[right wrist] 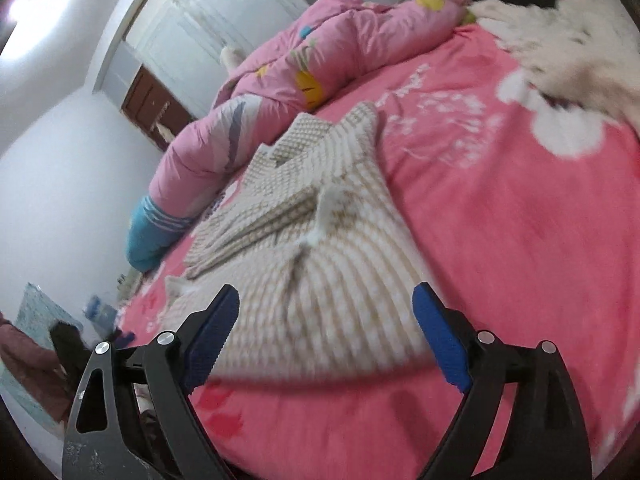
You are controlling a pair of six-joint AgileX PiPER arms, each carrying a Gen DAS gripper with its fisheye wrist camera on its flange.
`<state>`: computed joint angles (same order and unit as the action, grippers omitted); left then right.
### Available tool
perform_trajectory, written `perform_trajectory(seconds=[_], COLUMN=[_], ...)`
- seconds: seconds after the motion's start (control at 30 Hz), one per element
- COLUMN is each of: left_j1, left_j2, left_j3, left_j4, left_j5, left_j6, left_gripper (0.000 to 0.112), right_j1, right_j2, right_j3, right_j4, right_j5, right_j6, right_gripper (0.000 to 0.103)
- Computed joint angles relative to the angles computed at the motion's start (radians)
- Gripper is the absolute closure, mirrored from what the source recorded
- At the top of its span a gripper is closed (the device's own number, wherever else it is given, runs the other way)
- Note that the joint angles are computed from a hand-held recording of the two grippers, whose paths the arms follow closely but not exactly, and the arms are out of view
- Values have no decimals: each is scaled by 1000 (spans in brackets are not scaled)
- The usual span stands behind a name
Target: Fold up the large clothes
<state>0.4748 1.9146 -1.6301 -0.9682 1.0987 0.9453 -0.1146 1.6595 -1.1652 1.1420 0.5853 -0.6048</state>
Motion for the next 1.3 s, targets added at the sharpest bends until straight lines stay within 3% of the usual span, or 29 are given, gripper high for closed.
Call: perform_trajectory(seconds=[0.07,0.17,0.27,0.43,0.53,0.67,0.8,0.9,1.07,1.17,1.23,1.3], left_j1=[-1,-12,0,-3,-61,-153,-221,-185,-54,43,75,88], left_j2=[-40,-17,51,134,121,80,-76,-135,-265,-340,-341,-265], left_j3=[116,189,184,102,98,94,218,237,330,427,475,462], left_j4=[-10,-7,-85,-200,-142,43,106,70,-6,-22,1,41], left_j5=[-11,-33,-63,-99,-245,-426,-616,-557,-375,-258,-223,-193], left_j6=[64,29,-2,-76,-112,-179,-75,-34,115,188,197,174], left_gripper=[44,44,46,47,61,93,101,101,101,101,96,85], right_j1=[-15,-14,14,53,69,55,117,128,69,11,-18,-20], right_j2=[-23,-7,21,142,195,237,117,7,-207,-295,-269,-206], right_j3=[67,96,59,-73,-132,-207,-169,-101,114,251,297,296], right_j4=[35,44,15,-76,-170,-240,-501,-550,-295,-109,-104,-197], right_j5=[14,20,-22,-81,-134,-116,-199,-210,-162,-90,-39,-29], right_j6=[-16,-2,32,136,211,284,439,443,183,24,12,107], right_gripper=[18,18,20,34,47,81,90,92,92,91,86,67])
